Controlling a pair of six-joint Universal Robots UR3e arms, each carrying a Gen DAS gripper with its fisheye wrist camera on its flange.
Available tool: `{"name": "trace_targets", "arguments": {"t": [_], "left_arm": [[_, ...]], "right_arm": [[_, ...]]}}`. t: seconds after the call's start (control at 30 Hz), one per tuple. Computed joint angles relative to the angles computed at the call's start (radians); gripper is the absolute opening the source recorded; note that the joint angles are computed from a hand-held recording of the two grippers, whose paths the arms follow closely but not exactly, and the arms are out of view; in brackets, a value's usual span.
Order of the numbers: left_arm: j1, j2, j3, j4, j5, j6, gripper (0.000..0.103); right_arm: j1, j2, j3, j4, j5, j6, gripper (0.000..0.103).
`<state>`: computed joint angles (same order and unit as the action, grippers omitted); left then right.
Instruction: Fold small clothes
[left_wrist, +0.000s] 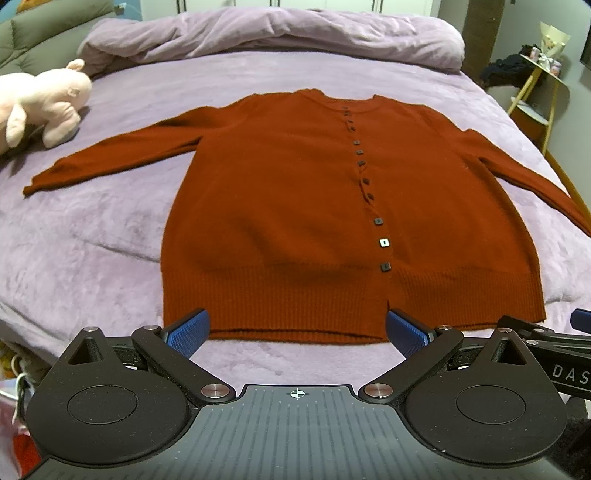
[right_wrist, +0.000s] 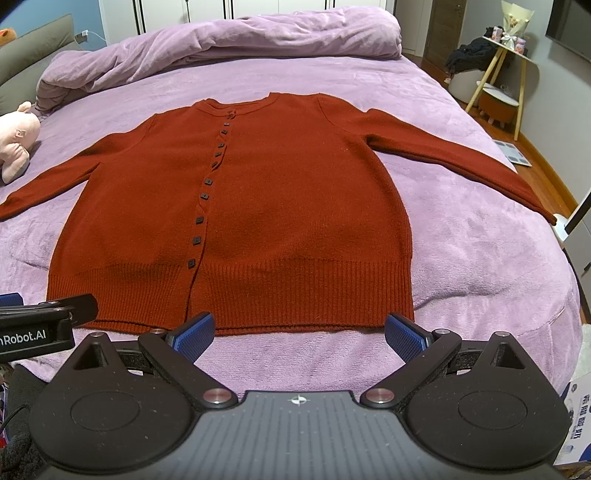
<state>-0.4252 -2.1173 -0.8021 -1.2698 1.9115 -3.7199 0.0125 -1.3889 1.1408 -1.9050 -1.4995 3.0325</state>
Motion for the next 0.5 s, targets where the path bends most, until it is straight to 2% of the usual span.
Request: {"name": "trace_targets", "arguments": {"t": [0.5], "left_arm": [[-0.001, -0.005, -0.002, 0.0, 0.011, -0.012, 0.103]], "right_arm": [[0.0, 0.002, 0.0, 0.004, 0.0, 0.004, 0.099]]}}
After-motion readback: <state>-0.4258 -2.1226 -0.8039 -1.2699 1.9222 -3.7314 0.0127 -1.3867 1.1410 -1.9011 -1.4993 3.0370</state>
